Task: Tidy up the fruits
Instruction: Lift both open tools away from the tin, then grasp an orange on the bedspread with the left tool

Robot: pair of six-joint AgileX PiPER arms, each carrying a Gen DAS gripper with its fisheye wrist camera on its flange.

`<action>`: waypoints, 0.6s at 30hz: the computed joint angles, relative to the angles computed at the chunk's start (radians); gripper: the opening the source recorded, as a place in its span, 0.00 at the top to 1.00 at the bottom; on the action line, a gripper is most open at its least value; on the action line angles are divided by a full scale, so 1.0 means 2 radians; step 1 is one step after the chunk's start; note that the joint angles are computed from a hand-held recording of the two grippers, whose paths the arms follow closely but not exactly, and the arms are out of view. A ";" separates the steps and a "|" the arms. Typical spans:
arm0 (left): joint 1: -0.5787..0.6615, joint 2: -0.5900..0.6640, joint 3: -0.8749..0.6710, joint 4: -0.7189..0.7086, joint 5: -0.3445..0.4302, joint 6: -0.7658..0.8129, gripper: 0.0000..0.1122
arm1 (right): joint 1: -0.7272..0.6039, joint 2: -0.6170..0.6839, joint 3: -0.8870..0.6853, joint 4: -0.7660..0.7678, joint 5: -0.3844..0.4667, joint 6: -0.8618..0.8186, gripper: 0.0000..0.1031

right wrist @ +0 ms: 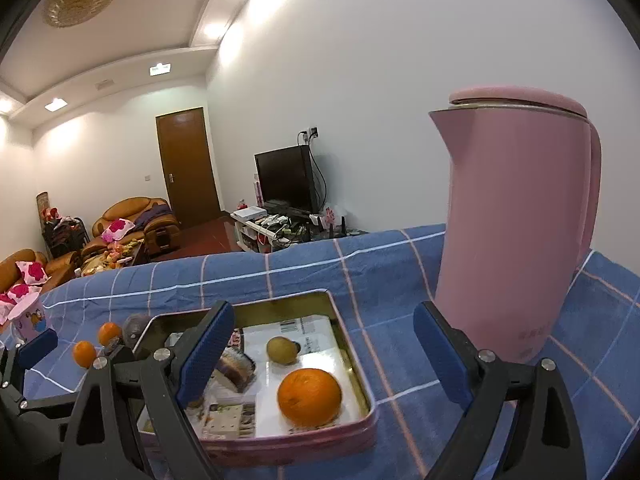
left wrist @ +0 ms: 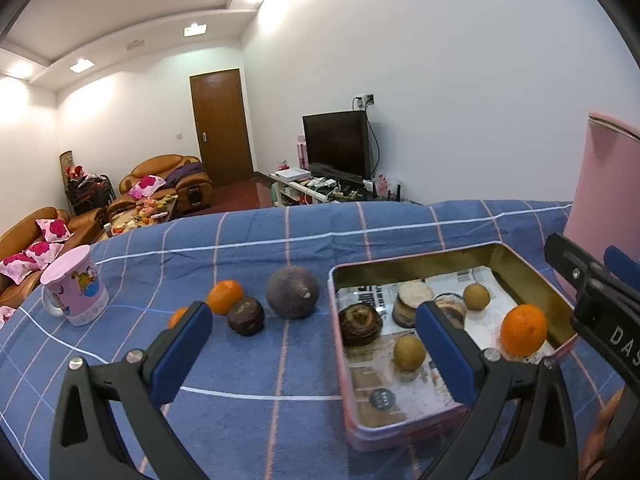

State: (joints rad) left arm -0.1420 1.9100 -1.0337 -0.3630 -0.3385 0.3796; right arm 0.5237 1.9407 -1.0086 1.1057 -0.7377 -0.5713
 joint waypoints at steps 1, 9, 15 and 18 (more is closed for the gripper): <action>0.004 -0.001 0.001 0.006 0.002 -0.005 0.08 | 0.003 0.001 -0.002 0.005 0.000 -0.002 0.11; 0.037 0.004 -0.005 0.050 0.015 -0.029 0.08 | 0.037 0.022 -0.041 0.064 0.001 -0.038 0.11; 0.077 0.011 -0.019 0.102 0.031 -0.061 0.08 | 0.062 0.045 -0.082 0.099 0.000 -0.065 0.11; 0.101 0.020 -0.035 0.137 0.050 -0.091 0.08 | 0.073 0.058 -0.106 0.116 0.001 -0.082 0.11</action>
